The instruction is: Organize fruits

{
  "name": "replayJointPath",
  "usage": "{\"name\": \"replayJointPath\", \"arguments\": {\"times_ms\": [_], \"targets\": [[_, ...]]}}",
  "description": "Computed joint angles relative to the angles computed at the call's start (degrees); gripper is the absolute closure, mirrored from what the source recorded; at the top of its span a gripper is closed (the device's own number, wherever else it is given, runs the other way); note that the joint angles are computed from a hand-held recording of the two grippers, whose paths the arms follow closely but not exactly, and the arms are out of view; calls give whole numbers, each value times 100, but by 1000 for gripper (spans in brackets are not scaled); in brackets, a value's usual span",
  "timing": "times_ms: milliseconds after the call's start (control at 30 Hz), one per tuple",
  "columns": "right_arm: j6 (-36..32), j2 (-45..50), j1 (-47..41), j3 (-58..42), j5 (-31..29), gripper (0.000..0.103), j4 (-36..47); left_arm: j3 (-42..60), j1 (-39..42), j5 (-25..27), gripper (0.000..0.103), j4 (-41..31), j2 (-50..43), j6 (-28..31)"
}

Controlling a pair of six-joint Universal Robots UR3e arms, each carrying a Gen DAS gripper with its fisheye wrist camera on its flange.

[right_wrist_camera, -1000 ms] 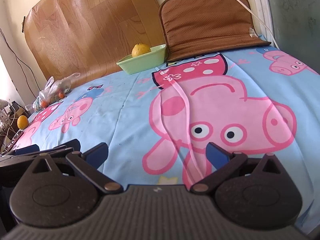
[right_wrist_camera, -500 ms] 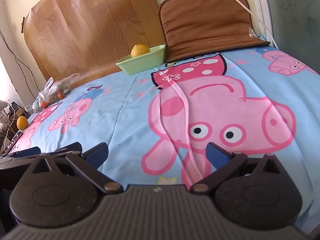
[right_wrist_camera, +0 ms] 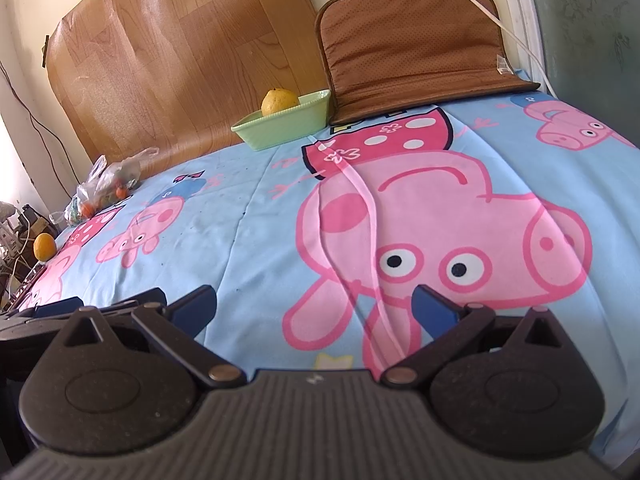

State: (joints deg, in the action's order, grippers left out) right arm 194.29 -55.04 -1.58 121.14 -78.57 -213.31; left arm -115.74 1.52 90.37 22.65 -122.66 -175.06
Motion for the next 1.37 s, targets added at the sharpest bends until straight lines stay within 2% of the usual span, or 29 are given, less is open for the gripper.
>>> {"name": "replayJointPath", "arguments": {"times_ms": [933,1367], "targets": [[29,31,-17,12,4,0,-59,8,0,15,0,-52,8,7],[60,66,12,29,-45,0,-176,-168,0,-74,0,458,1,32]]}}
